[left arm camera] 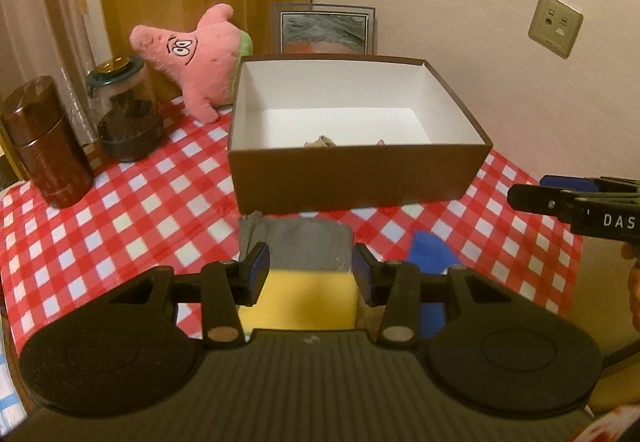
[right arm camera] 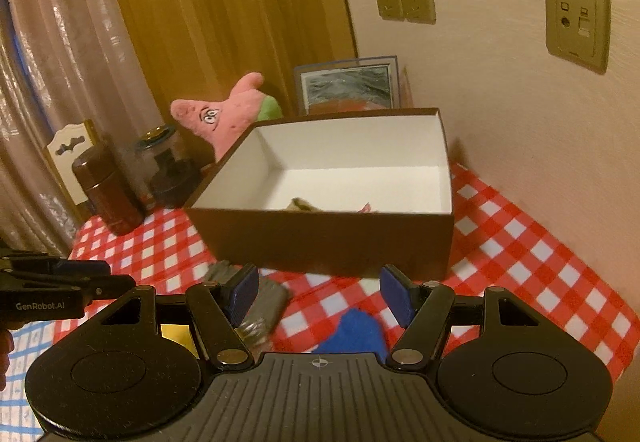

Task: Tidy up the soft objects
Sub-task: 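Move both grippers back from the box toward the pile of items, then grasp the yellow-green sponge with the right gripper and lift it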

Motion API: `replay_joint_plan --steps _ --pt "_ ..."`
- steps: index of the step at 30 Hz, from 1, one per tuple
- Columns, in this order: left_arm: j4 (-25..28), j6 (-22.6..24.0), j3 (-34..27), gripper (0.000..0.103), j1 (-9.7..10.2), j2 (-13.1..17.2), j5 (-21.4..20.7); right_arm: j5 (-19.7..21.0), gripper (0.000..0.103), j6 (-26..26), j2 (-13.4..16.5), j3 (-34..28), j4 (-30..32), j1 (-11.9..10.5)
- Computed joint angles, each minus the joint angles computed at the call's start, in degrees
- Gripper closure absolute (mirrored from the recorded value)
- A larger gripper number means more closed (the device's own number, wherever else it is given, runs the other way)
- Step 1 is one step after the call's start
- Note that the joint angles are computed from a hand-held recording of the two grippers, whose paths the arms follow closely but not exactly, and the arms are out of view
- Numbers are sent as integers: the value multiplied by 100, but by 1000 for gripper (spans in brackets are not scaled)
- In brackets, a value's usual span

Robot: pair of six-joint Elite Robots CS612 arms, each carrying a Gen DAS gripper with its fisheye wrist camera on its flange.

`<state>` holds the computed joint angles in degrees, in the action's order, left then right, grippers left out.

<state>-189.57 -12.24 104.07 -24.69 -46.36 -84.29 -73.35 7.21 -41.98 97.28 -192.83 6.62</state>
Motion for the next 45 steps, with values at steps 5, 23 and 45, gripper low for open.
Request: replay_joint_plan --steps 5,23,45 --pt "-165 -3 285 61 -11 -111 55 -17 36 -5 -117 222 -38 54" --pt "-315 -175 899 58 3 -182 120 16 36 -323 -211 654 490 209" --pt "133 -371 652 58 132 229 -83 157 36 -2523 516 -117 469 582"
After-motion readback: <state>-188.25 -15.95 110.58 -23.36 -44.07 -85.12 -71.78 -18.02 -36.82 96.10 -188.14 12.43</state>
